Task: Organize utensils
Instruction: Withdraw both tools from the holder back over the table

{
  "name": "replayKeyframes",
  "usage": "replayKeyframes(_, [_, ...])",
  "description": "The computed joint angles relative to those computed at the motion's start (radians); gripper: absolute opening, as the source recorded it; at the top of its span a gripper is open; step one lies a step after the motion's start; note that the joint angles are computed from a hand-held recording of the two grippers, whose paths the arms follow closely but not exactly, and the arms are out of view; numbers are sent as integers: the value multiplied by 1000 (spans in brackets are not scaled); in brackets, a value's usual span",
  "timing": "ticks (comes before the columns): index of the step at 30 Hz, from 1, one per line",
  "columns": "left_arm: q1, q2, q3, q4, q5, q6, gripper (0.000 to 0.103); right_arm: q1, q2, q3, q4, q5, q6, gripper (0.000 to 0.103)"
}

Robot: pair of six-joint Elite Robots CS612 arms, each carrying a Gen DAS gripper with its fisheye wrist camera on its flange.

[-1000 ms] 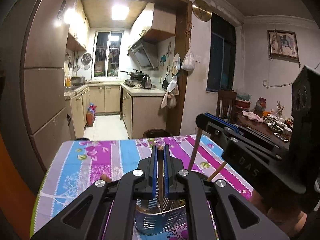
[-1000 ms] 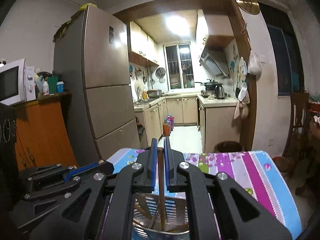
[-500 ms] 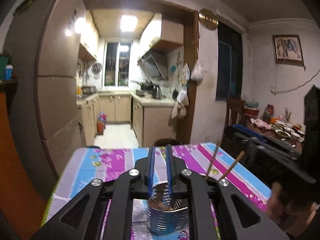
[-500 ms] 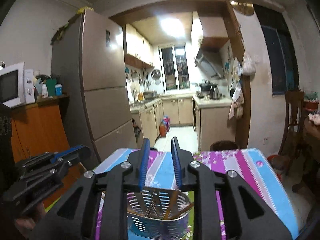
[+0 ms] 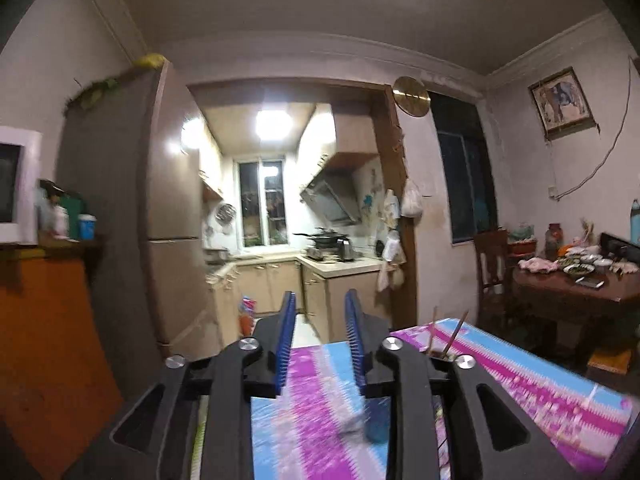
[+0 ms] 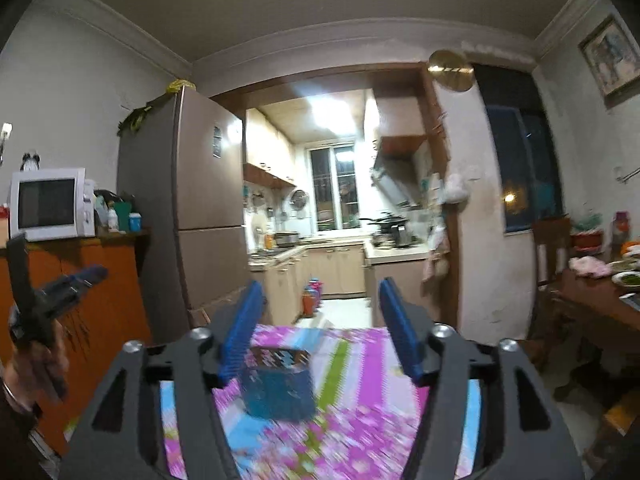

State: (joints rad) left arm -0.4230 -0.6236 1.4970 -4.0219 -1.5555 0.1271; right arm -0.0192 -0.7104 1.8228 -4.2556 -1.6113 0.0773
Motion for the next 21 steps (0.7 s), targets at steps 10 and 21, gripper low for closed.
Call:
replayKeyframes(10, [-5,-48,276,-148,213,97,34,-2,8,189,-29,-195,55,82])
replayKeyframes(21, [-17,-25,428,45,156,-90,34,36,83,224,144,-25,85,82])
